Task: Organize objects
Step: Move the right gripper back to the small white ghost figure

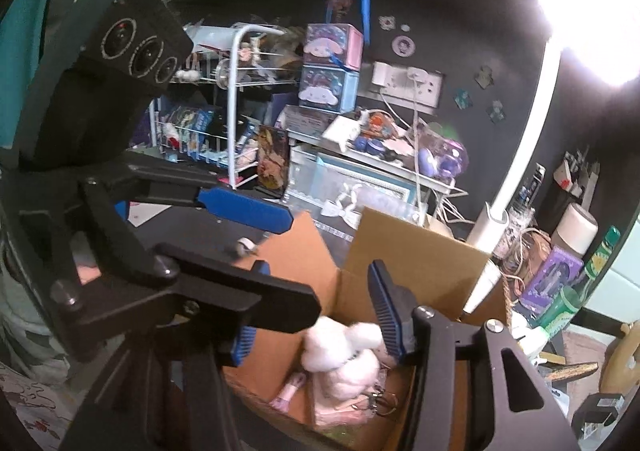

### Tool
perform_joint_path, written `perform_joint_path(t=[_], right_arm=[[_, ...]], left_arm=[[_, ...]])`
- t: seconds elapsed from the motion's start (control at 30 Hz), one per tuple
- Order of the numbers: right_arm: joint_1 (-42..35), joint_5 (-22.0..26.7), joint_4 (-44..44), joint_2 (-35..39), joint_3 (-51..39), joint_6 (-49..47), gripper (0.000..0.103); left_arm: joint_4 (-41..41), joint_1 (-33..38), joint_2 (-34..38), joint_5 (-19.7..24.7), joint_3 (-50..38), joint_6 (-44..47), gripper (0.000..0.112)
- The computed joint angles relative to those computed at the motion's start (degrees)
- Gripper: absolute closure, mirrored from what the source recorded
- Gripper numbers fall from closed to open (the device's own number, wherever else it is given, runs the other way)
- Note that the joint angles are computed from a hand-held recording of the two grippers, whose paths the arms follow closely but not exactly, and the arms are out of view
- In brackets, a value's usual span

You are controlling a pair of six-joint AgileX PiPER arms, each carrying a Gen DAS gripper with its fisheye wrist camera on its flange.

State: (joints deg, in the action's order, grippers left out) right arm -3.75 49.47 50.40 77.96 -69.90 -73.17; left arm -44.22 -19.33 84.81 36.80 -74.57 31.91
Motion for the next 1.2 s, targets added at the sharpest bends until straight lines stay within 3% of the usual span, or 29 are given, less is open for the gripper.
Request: perform_joint_path(t=[0.23,0.5,0.67,0.93,1.07,1.2], right_arm=[[10.60,-4.37,-5.57,-4.36,2.62,5.77,0.056],[26.27,-9.86,-12.48,-4.20,6.08,15.46,0.056],[33.57,-14.01,-15.29,0.15,8.72,22.28,0.056],[33.96,-20.11,-19.64,9.67,9.22,35.03,0.056],[34.49,-26.52,-32.05,11.23,10.77,50.31,0.056],[34.90,-28.86,-46.61,13.82,9.09,66.54,0.056]], left_arm=[[-9.56,10.36,-11.32,0.32,12.07,10.18,0.029],[-19.96,28.64,-18.89,6.67,24.40,23.48,0.025],[-24.62,37.35,-18.58,9.87,30.35,31.17,0.025],[-30.01,44.36,-13.45,12.65,35.82,40.50,0.025],[-31.48,45.68,-10.60,13.53,36.80,43.35,0.025],[-32.16,46.04,-8.06,13.81,36.55,44.69,0.025]])
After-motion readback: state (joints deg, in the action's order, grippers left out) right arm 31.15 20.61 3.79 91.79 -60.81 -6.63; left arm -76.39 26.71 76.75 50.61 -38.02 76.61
